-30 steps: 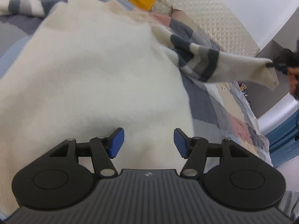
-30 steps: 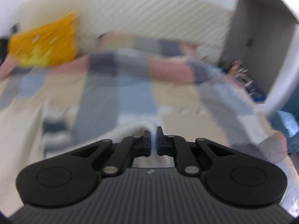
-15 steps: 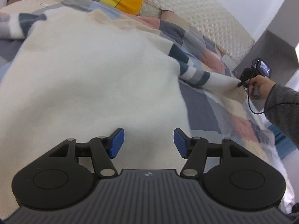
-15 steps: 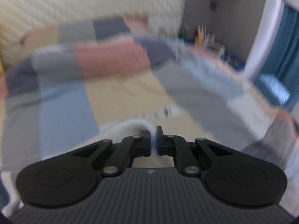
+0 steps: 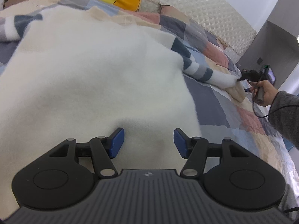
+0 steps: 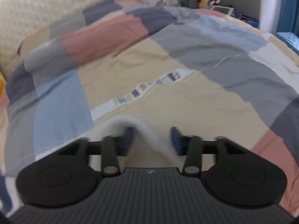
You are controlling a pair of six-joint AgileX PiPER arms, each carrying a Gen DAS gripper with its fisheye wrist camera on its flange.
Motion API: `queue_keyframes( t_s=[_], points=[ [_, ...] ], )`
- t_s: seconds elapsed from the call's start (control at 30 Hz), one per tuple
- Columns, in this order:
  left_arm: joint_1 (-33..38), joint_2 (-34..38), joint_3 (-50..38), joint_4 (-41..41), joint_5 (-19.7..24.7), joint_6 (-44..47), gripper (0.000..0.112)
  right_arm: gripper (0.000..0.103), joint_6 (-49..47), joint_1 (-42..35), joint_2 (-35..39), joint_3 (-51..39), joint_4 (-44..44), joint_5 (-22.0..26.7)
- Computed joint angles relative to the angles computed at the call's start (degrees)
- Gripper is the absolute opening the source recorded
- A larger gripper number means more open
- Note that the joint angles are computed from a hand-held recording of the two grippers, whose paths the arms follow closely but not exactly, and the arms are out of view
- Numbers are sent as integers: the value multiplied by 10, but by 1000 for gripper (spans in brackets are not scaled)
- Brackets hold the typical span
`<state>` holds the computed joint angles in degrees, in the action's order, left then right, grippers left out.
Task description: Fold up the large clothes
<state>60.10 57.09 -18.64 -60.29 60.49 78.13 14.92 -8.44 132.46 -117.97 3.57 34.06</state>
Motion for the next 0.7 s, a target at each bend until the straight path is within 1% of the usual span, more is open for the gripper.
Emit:
queue_keyframes(
  t_s=[0.03, 0.1, 0.17, 0.2, 0.27, 0.3, 0.43, 0.47, 0.57, 0.6, 0.67, 0.7],
  points=[
    [9, -12, 4, 7, 10, -1, 65, 68, -24, -9, -21, 36, 29, -30],
    [17, -27, 9, 14, 21, -4, 65, 69, -50, -20, -60, 101, 57, -83],
    [16, -41, 11, 18, 28, -11, 65, 69, -86, -30, -86, 149, 80, -117],
    [16, -44, 11, 18, 30, -15, 65, 69, -111, -35, -95, 165, 95, -121],
    [17, -50, 12, 19, 35, -17, 65, 69, -136, -42, -100, 181, 105, -113],
    [19, -54, 13, 20, 36, -16, 65, 69, -160, -46, -102, 191, 125, -111],
    [16, -54, 17, 18, 24, -15, 65, 69, -228, -53, -89, 204, 168, -98],
    [18, -49, 19, 16, 22, -12, 65, 69, -238, -52, -86, 209, 172, -103],
    [15, -39, 22, 10, 10, -9, 65, 68, -241, -46, -73, 217, 175, -122],
    [7, -36, 21, 6, 3, -11, 65, 68, -228, -42, -70, 218, 165, -131],
    [4, -34, 25, 1, -3, -5, 65, 68, -162, -31, -67, 225, 103, -168],
    [2, -35, 28, -1, -7, -4, 65, 64, -122, -26, -67, 230, 65, -190]
  ],
)
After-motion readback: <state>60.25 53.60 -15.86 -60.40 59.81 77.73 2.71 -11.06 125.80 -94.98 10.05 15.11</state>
